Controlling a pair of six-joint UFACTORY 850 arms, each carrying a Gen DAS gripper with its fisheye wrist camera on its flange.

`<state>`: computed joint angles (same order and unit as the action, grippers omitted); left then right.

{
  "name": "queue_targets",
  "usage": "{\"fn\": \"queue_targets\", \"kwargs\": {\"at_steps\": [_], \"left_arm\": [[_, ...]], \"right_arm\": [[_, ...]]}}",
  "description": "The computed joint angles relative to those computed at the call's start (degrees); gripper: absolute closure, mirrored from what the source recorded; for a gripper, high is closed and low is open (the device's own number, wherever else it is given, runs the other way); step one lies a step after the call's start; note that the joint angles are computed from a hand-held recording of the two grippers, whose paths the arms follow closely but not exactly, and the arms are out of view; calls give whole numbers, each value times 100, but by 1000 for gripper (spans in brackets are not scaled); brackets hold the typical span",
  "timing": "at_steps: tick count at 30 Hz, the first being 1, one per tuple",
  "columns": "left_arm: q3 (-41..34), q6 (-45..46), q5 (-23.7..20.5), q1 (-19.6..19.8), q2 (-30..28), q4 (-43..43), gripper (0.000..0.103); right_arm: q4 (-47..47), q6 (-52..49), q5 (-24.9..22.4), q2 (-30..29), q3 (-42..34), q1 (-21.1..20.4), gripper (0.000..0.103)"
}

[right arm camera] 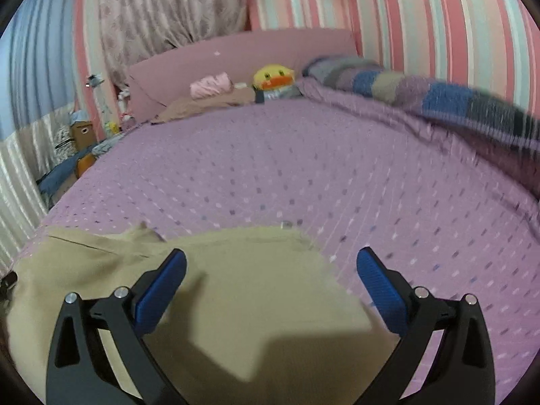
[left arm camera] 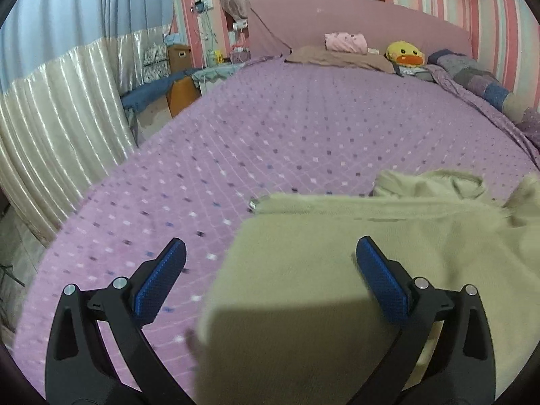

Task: Fold large clothes

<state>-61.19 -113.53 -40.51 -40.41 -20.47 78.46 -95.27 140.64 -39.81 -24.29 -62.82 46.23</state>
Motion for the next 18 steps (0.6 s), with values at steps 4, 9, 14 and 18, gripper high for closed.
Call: {"fn": "queue_targets", "kwargs": {"at_steps": [4, 9, 14, 18], "left_arm": [[530, 579, 276, -24, 949, -618, 3], [1530, 1117, 1458, 188, 1878, -1580, 3], [1912, 1530, 2091, 103, 1735, -2209, 3], [1834, 1614, 2170, -29, 1434, -2326, 3]], "right_arm": [[-30, -431, 268, 782, 494, 184, 2], [122, -481, 918, 1532, 1272, 304, 2], [677, -680, 913, 1616, 1655, 529, 2], [805, -437, 833, 1630, 1831, 663, 2]]}}
